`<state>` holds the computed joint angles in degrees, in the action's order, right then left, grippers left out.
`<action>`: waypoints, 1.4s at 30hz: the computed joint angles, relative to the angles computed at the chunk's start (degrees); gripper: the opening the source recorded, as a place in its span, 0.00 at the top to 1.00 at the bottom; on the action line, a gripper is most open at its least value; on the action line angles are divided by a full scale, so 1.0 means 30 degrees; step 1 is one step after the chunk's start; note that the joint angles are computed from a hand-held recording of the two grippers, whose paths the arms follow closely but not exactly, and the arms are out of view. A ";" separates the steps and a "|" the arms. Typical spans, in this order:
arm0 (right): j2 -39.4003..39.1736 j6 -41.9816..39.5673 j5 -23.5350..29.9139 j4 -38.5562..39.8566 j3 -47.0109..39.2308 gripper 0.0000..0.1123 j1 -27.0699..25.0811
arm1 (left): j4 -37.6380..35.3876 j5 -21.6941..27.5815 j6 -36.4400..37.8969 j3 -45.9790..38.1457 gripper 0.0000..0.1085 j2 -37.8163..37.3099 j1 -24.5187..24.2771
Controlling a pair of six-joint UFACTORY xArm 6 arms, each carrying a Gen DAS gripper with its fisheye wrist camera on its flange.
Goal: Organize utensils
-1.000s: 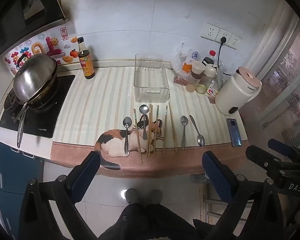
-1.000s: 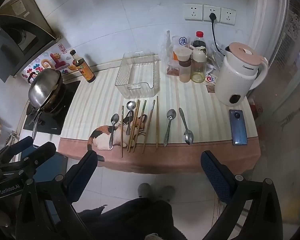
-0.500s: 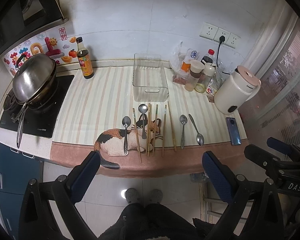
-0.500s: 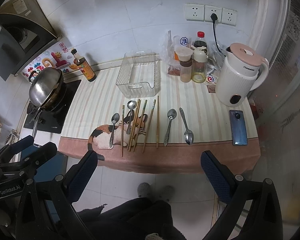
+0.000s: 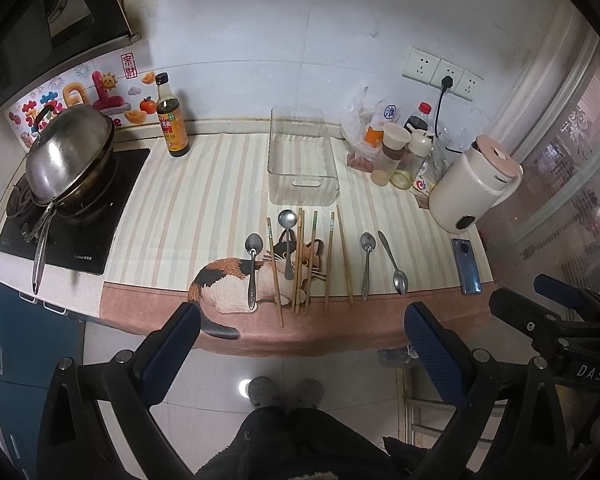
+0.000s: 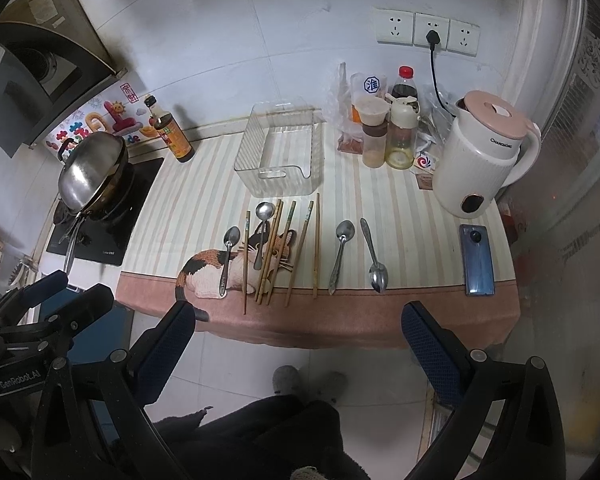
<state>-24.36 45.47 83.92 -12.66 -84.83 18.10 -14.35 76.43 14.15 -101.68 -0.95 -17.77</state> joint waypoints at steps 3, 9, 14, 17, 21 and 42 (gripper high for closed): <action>0.0006 0.0027 0.0046 -0.0110 -0.0058 0.08 0.0112 | -0.0013 -0.0015 -0.0022 -0.0011 0.05 0.0037 0.0009; 0.0612 -0.0459 0.0074 0.0182 -0.0716 0.08 -0.0303 | -0.0032 -0.0082 -0.0007 0.0032 0.05 0.0018 0.0012; 0.0554 -0.0362 0.0148 0.0161 -0.0706 0.08 -0.0250 | -0.0134 -0.0019 0.0032 -0.0160 0.05 0.0159 0.0140; 0.0557 -0.0339 0.0155 0.0146 -0.0713 0.08 -0.0223 | -0.0151 -0.0018 0.0057 -0.0175 0.05 0.0177 0.0152; 0.0570 -0.0254 0.0168 0.0109 -0.0736 0.08 -0.0164 | -0.0176 -0.0041 0.0077 -0.0109 0.05 0.0128 0.0160; 0.0651 -0.0343 0.0192 0.0112 -0.0883 0.08 -0.0186 | -0.0182 0.0158 -0.0040 -0.0610 0.05 0.0345 0.0079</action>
